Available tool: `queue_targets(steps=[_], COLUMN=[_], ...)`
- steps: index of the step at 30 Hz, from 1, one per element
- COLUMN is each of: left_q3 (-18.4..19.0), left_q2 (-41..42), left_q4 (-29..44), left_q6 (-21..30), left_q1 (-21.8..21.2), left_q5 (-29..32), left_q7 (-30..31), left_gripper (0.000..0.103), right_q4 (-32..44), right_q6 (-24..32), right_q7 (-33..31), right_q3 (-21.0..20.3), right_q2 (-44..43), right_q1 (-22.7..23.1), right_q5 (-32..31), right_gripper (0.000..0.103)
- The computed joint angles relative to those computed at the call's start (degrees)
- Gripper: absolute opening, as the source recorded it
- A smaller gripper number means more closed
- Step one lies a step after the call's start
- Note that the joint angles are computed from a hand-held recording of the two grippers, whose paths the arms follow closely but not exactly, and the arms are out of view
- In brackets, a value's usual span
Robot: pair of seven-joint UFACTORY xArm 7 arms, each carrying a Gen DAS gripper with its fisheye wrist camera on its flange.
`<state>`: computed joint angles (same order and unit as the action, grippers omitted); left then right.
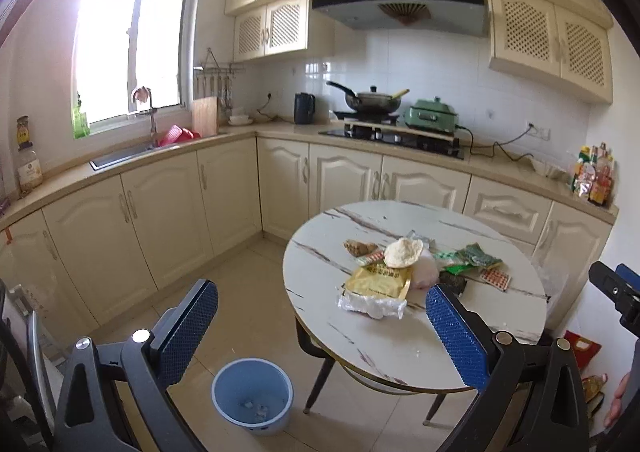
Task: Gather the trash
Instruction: 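Grasp the clear plastic bag with the left tool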
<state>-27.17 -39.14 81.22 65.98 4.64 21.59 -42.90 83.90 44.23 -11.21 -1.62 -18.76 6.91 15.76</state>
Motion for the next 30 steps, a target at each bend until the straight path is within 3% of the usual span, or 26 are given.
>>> queue_targets(steps=[8,20,22,25,27,30], left_q3=[1.9,12.6,14.6,18.2,20.5,22.0], left_q2=[16.0,32.5,33.7,33.9,33.3,32.4], left_q4=[4.2,11.4,11.6,10.2,8.9,7.2], left_q6=[-1.6,-5.6,-7.9,-12.4,-15.3,-17.6], left_q1=[-3.0,-8.7,-9.9,-11.6,-12.2,-12.1], left_q5=[1.8,2.2,0.1,-4.7,-9.8,-12.1], left_q7=[3.0,4.1,5.3,8.5,12.8,17.0], left_gripper=[0.102,0.098,0.089,0.060,0.020,0.010], right_q4=[0.2,7.2,8.4,11.9,14.8,19.5], right_q6=[2.1,3.7,3.9,5.0,6.0,6.6], right_q7=[-2.2,-2.5,-2.2,-1.8,-1.7,-0.6], right_q3=[-0.6,1.1,1.5,1.9,2.3,3.1], right_q2=[7.9,20.5,22.1,25.3,27.8,31.3], right_q1=[-1.8,-5.8,-6.3,-7.1,-7.5,-7.5], right_q5=[0.8,1.7,1.5,1.5,1.2,0.1], right_gripper=[0.103,0.103,0.103,0.103,0.103,0.103])
